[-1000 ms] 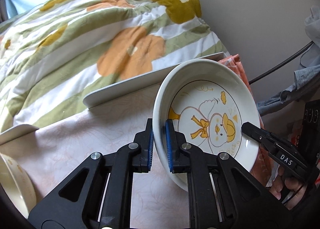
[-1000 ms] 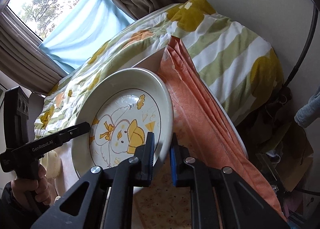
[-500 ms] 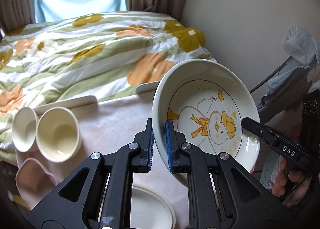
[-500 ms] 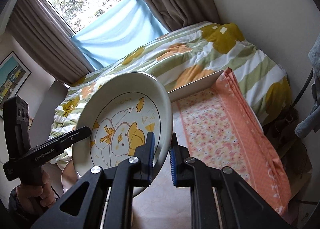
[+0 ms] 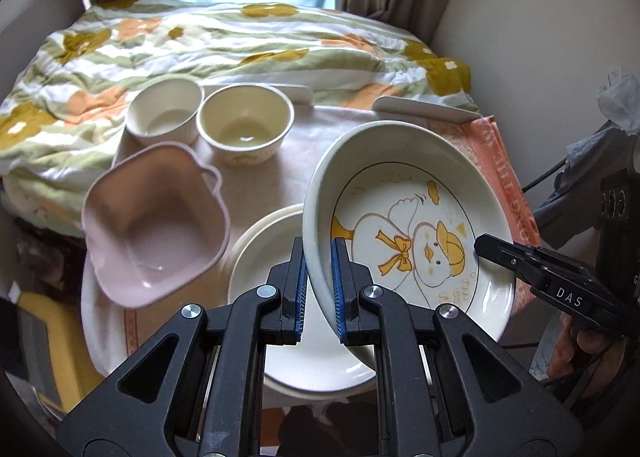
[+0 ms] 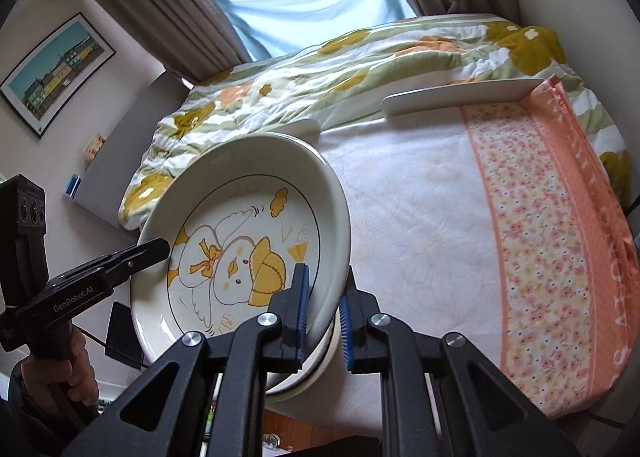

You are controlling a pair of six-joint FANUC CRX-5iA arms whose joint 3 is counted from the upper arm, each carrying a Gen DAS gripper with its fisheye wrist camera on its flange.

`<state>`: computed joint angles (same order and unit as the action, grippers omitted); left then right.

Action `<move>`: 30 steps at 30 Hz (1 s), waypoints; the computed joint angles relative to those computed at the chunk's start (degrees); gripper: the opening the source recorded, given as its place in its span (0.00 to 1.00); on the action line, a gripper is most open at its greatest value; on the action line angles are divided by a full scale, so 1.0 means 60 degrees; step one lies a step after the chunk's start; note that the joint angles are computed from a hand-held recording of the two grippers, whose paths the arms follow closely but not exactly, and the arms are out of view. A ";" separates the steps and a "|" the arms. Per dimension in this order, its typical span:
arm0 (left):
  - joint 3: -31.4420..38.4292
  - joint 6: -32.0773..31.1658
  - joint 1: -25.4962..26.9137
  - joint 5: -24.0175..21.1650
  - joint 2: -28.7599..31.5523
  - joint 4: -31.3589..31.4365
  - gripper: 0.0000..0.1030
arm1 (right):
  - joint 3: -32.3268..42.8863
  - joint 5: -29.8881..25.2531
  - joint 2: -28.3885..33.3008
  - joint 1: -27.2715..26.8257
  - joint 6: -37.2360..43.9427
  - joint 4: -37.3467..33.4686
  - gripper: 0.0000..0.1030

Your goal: Organize plates and bowls

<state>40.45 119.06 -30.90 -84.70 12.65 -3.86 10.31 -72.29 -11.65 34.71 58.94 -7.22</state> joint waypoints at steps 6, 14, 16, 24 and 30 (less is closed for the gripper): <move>-0.1761 0.1078 -0.0101 0.0294 -0.0812 -0.0292 0.09 | -0.0254 -0.0155 0.0205 0.0346 0.0846 -0.0280 0.13; -0.2726 0.1494 -0.0123 0.0918 -0.0875 -0.0144 0.10 | -0.0398 -0.0311 0.0594 0.0281 0.1502 -0.0421 0.13; -0.2915 0.1504 -0.0060 0.1069 -0.0929 -0.0047 0.10 | -0.0409 -0.0287 0.0641 0.0256 0.1591 -0.0423 0.13; -0.3130 0.1476 0.0058 0.1183 -0.0870 0.0110 0.11 | -0.0538 -0.0116 0.0662 0.0353 0.1735 -0.0302 0.13; -0.3129 0.1550 0.0045 0.1064 -0.0811 0.0011 0.13 | -0.0573 -0.0039 0.0679 0.0442 0.1840 -0.0205 0.13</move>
<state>21.67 128.36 -30.63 -78.32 7.79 -3.79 6.87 -72.53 -7.58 37.37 69.98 -8.45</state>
